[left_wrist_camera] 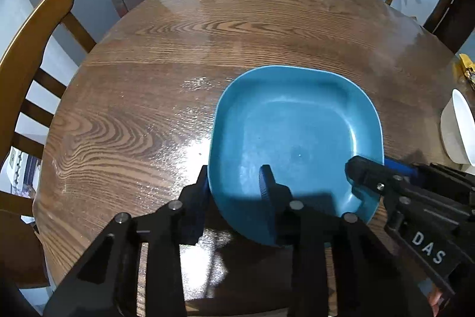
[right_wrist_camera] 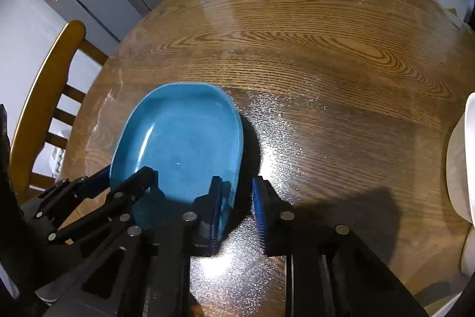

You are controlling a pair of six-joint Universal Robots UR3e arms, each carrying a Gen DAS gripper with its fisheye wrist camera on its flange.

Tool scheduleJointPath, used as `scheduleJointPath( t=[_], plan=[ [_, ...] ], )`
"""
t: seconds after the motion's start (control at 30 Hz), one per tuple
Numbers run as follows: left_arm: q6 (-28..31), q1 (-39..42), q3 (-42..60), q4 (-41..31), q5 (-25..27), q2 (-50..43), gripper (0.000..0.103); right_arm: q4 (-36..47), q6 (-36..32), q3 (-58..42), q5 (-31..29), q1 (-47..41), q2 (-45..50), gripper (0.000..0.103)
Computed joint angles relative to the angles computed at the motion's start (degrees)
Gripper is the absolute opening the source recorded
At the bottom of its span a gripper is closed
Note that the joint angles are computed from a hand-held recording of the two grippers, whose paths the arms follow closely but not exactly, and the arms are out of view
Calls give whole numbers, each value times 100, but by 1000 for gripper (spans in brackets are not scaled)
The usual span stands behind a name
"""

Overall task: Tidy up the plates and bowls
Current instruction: 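Carry the teal dish with the left gripper and lower it onto the plate stack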

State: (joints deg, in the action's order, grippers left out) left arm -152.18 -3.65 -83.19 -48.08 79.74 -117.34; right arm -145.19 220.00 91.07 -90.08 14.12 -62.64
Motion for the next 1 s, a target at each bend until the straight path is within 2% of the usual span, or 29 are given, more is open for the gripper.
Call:
scheduleJointPath(
  t=[0.03,0.2,0.4,0.73,1.0],
  plan=[
    [34,-28,-77,88,43,42,27,51,13,-58,-38,18,28,16],
    [44,-51,-35,126,61,-10,24,264,59,-300,-175,89,146,13],
    [147,6,-346,253,-43,314,24,148,175,12,-226,127,-142,12],
    [403,293,-1650,565,-366,1788,24,-118,338,855,-573,533,-1211,12],
    [757,742,-2711,343,-730,3205,24,-180,674,1453,-837,1083,-1912,12]
  ],
)
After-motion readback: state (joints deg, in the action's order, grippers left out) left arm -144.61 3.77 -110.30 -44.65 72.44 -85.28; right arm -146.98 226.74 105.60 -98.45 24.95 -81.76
